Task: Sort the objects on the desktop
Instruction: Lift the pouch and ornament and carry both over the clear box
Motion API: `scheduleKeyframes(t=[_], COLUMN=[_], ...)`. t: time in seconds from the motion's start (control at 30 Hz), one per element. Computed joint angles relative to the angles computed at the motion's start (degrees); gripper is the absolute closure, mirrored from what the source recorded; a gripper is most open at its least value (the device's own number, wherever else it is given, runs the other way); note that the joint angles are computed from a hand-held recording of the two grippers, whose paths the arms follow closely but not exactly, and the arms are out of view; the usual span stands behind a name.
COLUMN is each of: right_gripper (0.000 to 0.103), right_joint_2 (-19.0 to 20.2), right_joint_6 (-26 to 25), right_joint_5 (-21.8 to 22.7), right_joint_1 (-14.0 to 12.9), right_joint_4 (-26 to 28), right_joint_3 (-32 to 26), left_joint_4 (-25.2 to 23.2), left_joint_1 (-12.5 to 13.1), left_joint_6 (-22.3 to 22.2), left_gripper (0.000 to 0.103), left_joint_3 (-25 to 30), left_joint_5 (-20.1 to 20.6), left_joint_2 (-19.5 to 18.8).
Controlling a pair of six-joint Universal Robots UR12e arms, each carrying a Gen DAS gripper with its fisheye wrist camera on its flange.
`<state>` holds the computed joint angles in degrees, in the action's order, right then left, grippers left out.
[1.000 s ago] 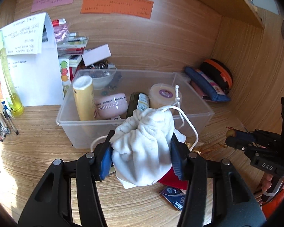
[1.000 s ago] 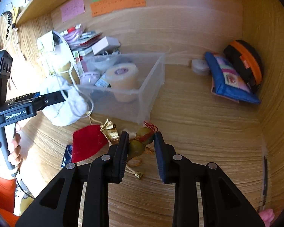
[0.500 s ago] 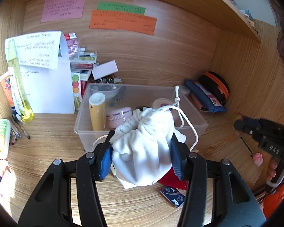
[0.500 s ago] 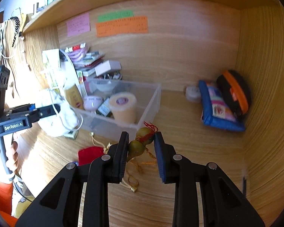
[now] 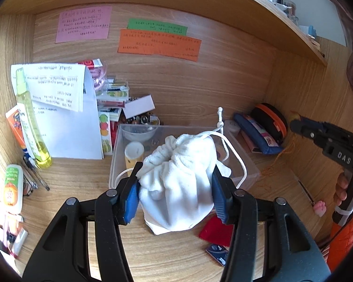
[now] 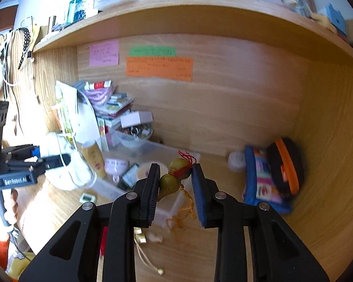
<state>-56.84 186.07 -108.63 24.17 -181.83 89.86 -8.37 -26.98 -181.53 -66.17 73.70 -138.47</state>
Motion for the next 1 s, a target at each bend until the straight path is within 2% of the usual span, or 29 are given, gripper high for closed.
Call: scheduleKeyframes(t=[0.37, 0.57, 0.77, 1.0], right_gripper=[0.078, 0.078, 0.078, 0.078], right_joint_2=[3.76, 5.9, 7.67, 8.88], right_joint_6=[-3.66, -2.65, -1.66, -0.79], right_joint_5=[1.51, 2.78, 4.36, 5.75], right_joint_1=[-0.05, -0.57, -1.55, -2.63], right_joint_4=[2.63, 5.27, 7.77, 9.72], right_joint_3=[-9.06, -11.99, -14.34, -15.19], left_joint_4=[-3.34, -8.4, -12.85, -18.7], left_joint_1=[0.06, -0.41, -0.61, -1.5], left_joint_6=[0.17, 1.29, -0.31, 0.4], left_gripper=[0.051, 0.051, 0.051, 0.051], left_joint_3=[6.82, 12.8, 19.65, 28.38], left_joint_5=[1.18, 2.64, 1.43, 4.54], left_joint_2=[-3.02, -6.19, -9.79, -14.43])
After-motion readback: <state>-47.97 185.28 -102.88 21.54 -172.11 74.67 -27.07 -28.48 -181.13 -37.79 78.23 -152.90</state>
